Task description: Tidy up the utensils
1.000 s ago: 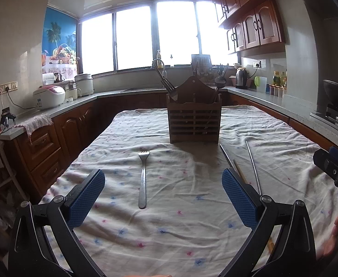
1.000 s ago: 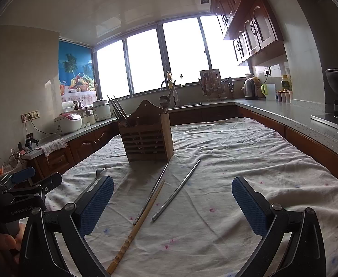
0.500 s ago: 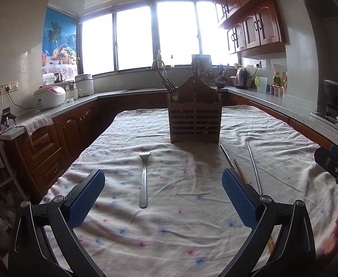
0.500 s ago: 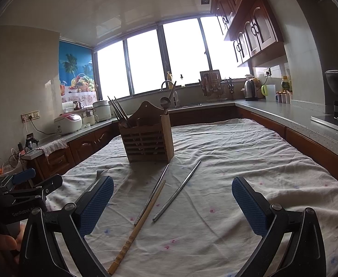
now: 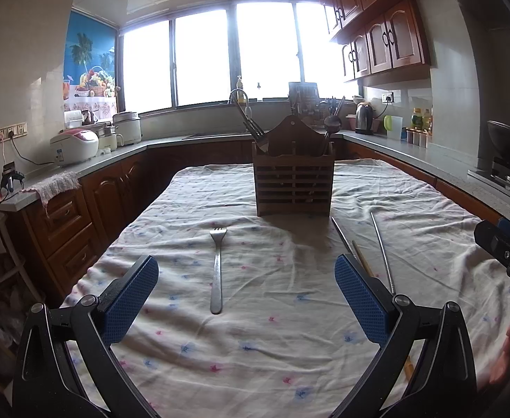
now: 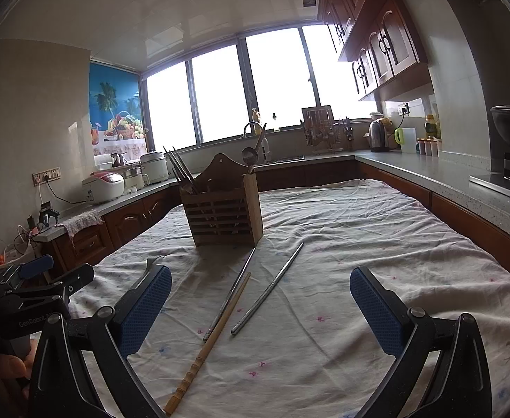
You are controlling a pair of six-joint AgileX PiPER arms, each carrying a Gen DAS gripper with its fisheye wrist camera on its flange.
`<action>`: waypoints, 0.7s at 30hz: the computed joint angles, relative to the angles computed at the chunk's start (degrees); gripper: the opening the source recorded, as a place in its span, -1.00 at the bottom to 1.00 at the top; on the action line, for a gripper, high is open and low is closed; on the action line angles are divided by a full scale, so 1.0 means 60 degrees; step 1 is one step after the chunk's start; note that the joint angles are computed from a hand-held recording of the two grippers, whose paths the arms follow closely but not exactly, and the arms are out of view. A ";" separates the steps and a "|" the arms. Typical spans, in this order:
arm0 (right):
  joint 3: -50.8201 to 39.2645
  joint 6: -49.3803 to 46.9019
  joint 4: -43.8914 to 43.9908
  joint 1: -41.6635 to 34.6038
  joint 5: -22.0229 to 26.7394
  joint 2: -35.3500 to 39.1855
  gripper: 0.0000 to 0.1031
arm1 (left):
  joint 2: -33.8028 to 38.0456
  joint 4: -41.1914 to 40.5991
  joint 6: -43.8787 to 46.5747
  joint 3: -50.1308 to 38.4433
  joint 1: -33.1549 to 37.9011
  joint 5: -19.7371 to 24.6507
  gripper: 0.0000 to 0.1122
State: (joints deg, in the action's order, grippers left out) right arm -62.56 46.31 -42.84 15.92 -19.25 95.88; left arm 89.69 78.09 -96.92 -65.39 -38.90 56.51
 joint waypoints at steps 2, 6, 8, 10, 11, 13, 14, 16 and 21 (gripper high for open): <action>-0.0003 0.0044 -0.0042 -0.0009 -0.0006 -0.0007 1.00 | -0.0002 -0.0001 -0.0001 -0.0002 0.0005 -0.0016 0.84; -0.0006 0.0063 -0.0067 -0.0015 -0.0007 -0.0001 1.00 | -0.0005 -0.0024 0.0011 -0.0023 -0.0020 0.0010 0.84; -0.0010 0.0085 -0.0087 -0.0019 -0.0008 -0.0005 1.00 | 0.0000 -0.0020 0.0020 -0.0022 -0.0005 -0.0001 0.84; -0.0007 0.0071 -0.0076 -0.0019 -0.0017 0.0000 1.00 | -0.0002 -0.0019 0.0018 -0.0022 -0.0011 0.0000 0.84; -0.0010 0.0078 -0.0080 -0.0019 -0.0013 -0.0001 1.00 | -0.0003 -0.0015 0.0017 -0.0017 -0.0003 -0.0008 0.84; -0.0006 0.0064 -0.0066 -0.0021 -0.0015 0.0000 1.00 | -0.0004 -0.0019 0.0030 -0.0018 -0.0010 -0.0007 0.84; -0.0006 0.0064 -0.0066 -0.0021 -0.0015 0.0000 1.00 | -0.0002 -0.0026 0.0052 -0.0028 -0.0013 -0.0003 0.84; -0.0007 0.0047 -0.0050 -0.0020 -0.0014 0.0002 1.00 | 0.0020 -0.0057 0.0134 -0.0109 -0.0019 -0.0008 0.84; -0.0035 -0.0011 0.0031 -0.0016 0.0086 -0.0071 1.00 | 0.0039 -0.0074 0.0154 -0.0150 -0.0013 -0.0029 0.84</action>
